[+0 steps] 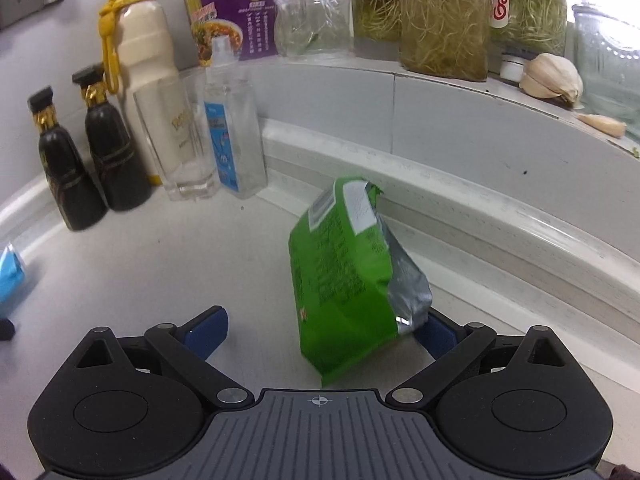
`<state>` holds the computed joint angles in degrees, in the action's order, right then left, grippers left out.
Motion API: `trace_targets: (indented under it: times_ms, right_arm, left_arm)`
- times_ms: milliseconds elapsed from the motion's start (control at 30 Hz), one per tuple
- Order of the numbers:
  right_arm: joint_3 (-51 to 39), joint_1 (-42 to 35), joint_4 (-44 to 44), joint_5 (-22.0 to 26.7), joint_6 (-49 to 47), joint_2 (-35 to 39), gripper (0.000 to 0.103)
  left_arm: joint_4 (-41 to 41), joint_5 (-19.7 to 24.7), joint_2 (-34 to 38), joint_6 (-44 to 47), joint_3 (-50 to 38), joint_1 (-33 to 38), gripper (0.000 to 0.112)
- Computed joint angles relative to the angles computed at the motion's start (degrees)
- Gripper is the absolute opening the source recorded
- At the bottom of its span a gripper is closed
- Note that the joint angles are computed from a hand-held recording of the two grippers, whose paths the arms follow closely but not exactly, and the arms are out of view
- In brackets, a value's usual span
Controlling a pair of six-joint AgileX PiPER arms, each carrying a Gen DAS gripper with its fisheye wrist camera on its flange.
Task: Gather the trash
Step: 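Grasp the clear cup with blue cloth with the left tool while the right tool grasps the green packet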
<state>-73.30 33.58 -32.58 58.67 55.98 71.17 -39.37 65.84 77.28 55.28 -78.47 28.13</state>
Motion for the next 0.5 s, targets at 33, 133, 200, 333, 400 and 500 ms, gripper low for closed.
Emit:
trace_targets:
  times_ms: [33, 133, 200, 333, 400, 500]
  right_arm:
    - [0.3, -0.8, 0.7, -1.0, 0.3, -0.4, 0.1]
    - [0.7, -2.7, 1.8, -3.2, 1.8, -1.0, 0.099]
    - [0.9, -3.5, 2.1, -4.0, 2.7, -1.5, 0.098]
    - [0.2, -3.9, 2.4, -4.0, 3.3, -1.7, 0.089]
    - [-0.3, -4.2, 3.5, -3.9, 2.2, -1.5, 0.072]
    - [-1.0, -3.5, 3.6, -3.3, 1.6, -1.2, 0.051]
  left_arm:
    - [-1.0, 0.6, 0.2, 0.6, -0.2, 0.4, 0.1]
    - [-3.0, 2.5, 0.8, 1.3, -1.1, 1.4, 0.091]
    - [-3.3, 2.7, 0.9, 1.1, -1.5, 1.5, 0.084]
    - [-3.6, 2.6, 0.8, -0.2, -2.2, 1.6, 0.072]
    - [-4.0, 3.1, 0.9, -0.6, -2.6, 1.9, 0.073]
    - [-4.2, 3.7, 0.8, -1.1, -3.2, 2.3, 0.072]
